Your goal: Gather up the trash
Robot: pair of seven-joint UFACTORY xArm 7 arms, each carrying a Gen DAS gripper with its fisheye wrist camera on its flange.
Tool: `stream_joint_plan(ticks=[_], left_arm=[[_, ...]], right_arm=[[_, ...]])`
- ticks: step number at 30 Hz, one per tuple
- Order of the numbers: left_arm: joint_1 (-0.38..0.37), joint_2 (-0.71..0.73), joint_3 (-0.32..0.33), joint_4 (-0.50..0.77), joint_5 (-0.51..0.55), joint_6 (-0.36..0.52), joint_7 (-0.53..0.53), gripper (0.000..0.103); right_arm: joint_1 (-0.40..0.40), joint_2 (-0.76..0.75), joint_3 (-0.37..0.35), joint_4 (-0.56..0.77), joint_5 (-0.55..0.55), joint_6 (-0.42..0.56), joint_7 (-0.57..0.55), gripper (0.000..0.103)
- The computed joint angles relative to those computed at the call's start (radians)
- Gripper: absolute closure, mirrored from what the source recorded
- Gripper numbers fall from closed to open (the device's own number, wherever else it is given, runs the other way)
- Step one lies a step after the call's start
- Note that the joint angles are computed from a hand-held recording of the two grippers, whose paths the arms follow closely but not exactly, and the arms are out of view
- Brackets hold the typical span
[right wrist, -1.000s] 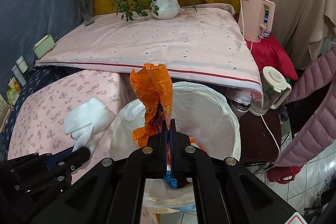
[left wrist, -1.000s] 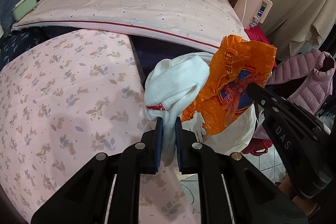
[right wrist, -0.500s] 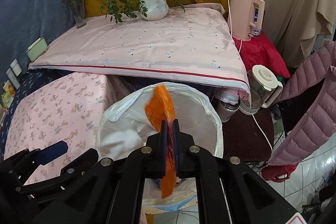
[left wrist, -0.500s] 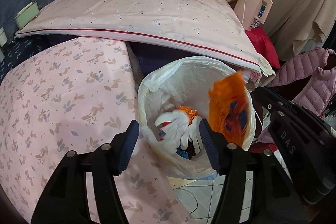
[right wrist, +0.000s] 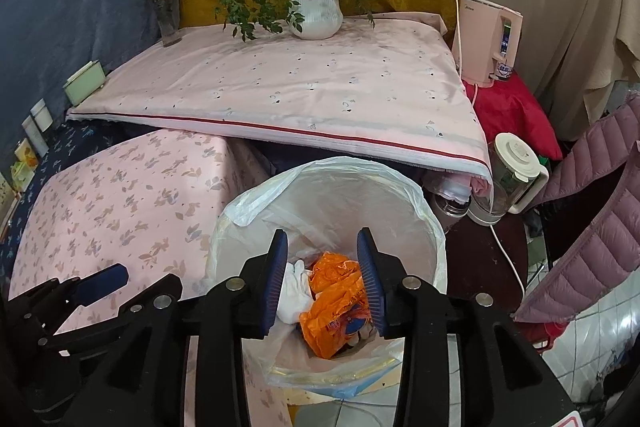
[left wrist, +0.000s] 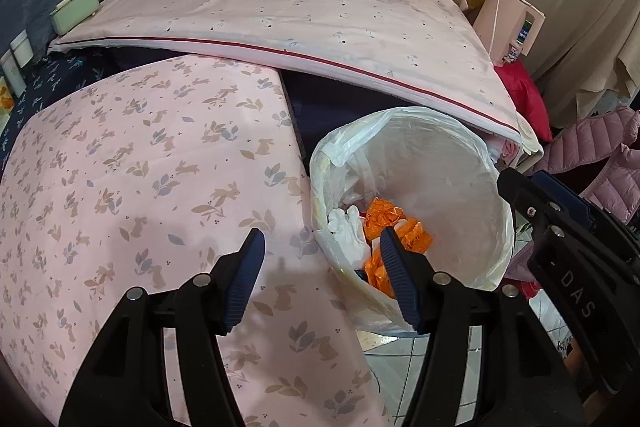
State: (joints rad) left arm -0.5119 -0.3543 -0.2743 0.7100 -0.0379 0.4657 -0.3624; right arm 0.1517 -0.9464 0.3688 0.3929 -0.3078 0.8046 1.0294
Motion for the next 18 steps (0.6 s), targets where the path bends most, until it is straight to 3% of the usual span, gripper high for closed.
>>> stream_joint_plan(ticks=[6, 18], left_arm=[[0.013, -0.047, 0.012, -0.037, 0.001, 0.014, -0.005, 0.042], [0.041, -0.164, 0.031, -0.142, 0.001, 0.049, -0.001, 0.036]], right_arm=[[0.023, 0.018, 0.015, 0.016, 0.009, 0.014, 0.001, 0.062], [0.088, 0.064, 0.081, 0.058, 0.001, 0.079, 0.059, 0.043]])
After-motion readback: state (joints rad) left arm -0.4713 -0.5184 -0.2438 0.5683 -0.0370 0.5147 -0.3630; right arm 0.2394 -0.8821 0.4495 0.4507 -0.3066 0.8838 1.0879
